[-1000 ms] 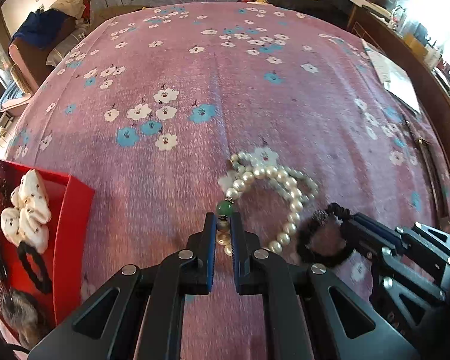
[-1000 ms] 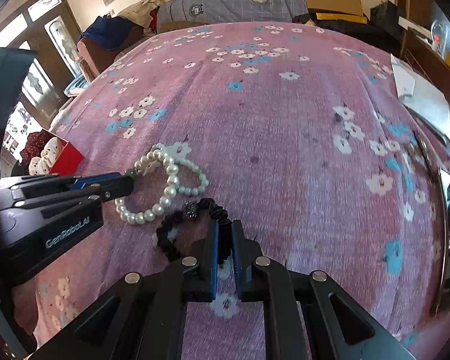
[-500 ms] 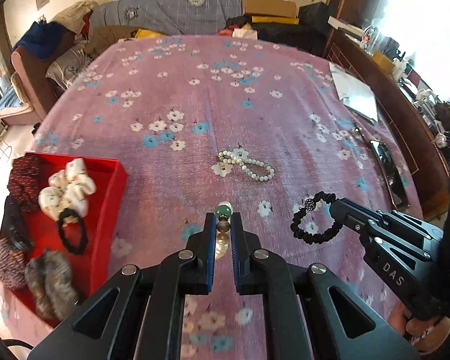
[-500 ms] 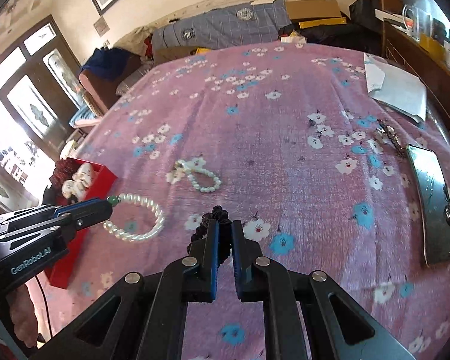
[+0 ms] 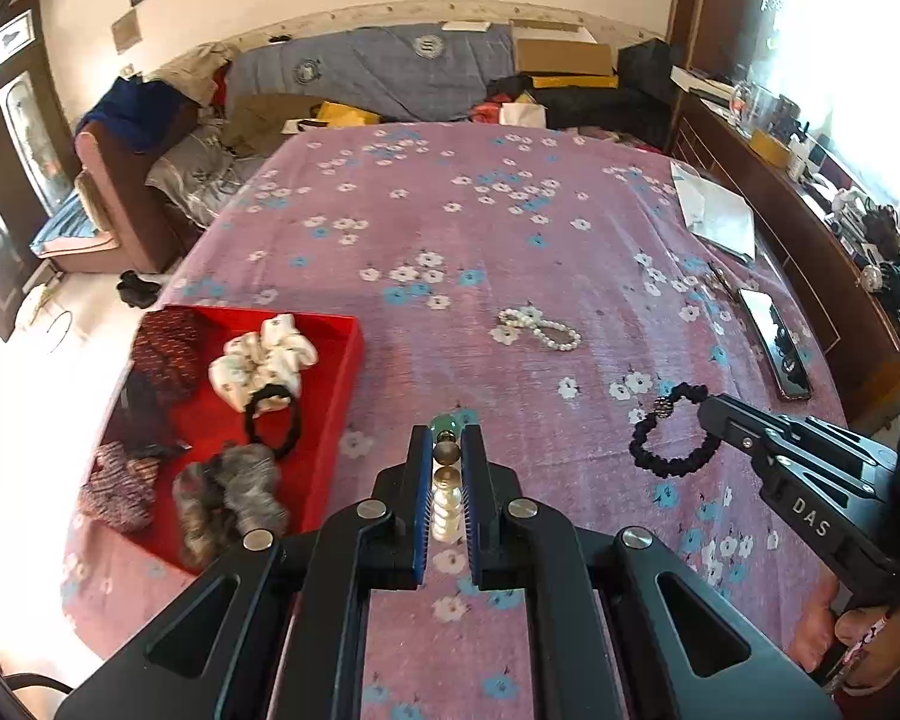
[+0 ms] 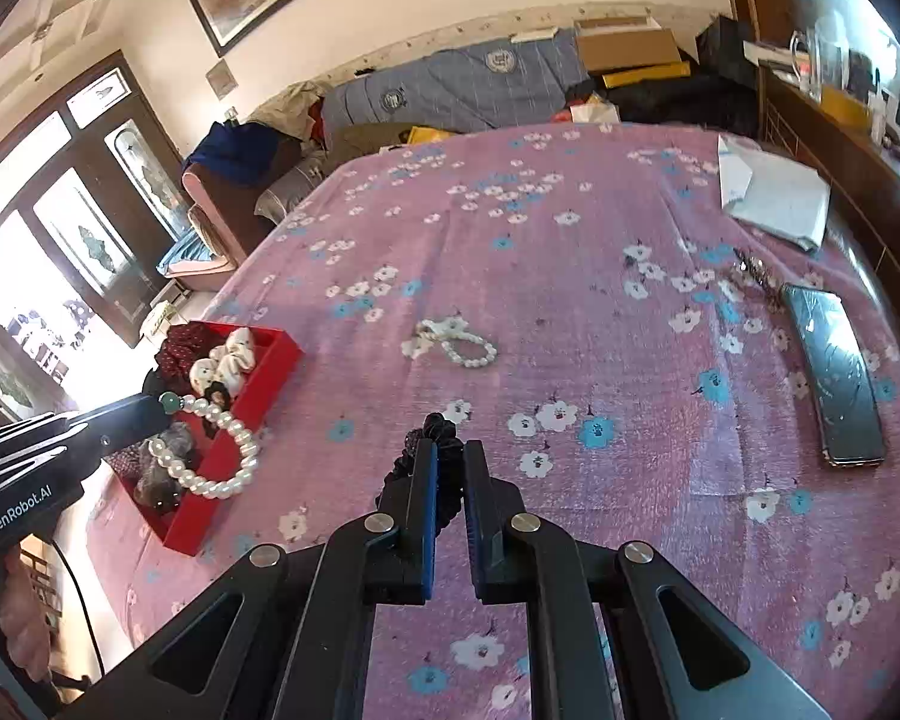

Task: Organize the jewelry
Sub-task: 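Carry both bracelets up and over the red tray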

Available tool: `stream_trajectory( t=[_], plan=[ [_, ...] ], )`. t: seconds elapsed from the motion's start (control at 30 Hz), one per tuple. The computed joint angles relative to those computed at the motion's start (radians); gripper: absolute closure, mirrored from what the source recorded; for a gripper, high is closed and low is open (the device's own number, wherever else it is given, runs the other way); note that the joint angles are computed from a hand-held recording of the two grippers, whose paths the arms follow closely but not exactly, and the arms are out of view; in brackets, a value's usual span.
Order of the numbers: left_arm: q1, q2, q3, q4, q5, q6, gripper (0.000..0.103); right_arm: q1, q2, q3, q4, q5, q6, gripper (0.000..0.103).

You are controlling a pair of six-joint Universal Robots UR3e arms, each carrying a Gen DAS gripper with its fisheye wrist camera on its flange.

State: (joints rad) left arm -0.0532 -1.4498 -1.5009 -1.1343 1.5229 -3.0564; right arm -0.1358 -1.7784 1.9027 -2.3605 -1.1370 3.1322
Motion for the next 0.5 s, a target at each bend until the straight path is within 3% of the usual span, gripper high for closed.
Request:
stream_trajectory(
  t=[0.5],
  plan=[
    [0.050,0.172,-0.035,-0.053,0.071,0.023,0.094,0.077,-0.125,-0.028,0.038,-0.022,0.034,0.094]
  ],
)
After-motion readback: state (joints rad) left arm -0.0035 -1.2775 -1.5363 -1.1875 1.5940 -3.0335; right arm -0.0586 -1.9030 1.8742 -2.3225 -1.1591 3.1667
